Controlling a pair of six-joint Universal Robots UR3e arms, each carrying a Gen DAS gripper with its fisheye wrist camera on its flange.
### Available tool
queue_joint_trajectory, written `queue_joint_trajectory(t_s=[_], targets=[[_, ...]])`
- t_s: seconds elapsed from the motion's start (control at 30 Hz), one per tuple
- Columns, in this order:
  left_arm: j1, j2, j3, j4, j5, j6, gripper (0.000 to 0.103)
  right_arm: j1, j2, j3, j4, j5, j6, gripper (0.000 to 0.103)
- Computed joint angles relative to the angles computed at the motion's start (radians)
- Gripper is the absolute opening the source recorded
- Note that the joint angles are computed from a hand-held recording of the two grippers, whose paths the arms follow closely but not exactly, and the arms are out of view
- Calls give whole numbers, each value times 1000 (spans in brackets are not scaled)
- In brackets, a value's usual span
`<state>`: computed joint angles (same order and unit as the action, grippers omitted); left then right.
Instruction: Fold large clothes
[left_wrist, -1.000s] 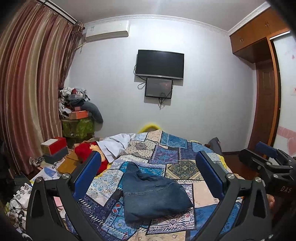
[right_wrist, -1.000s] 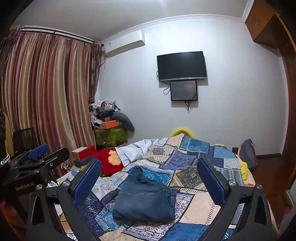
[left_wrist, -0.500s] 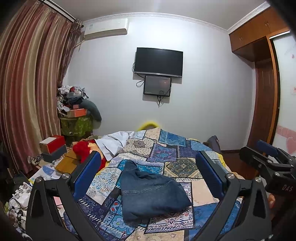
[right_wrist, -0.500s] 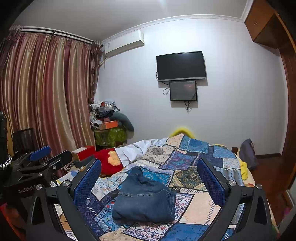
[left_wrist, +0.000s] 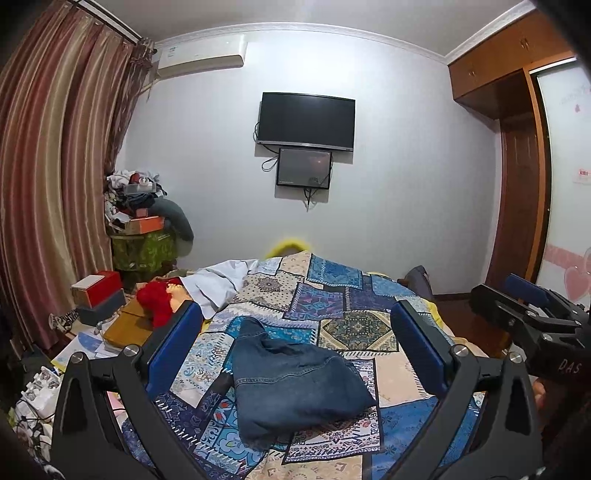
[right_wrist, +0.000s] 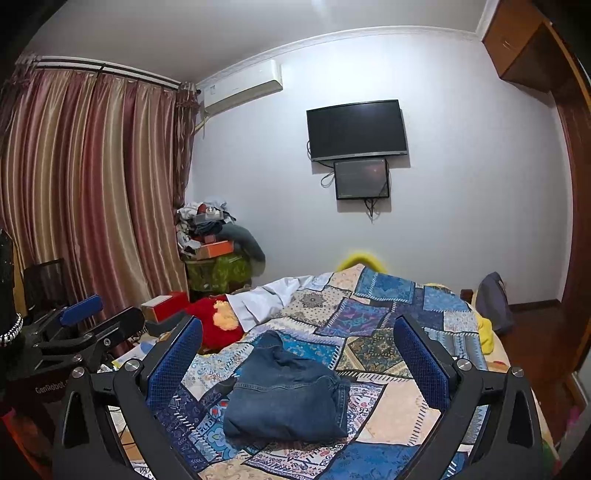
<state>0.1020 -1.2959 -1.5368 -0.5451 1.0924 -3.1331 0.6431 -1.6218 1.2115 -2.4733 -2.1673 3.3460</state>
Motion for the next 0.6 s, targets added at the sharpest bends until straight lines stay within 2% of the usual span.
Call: queue_joint_trajectory(t_s=[0.6], targets=[[30, -4, 7, -22, -58, 1, 103, 7, 6, -10, 9, -10, 8, 103]])
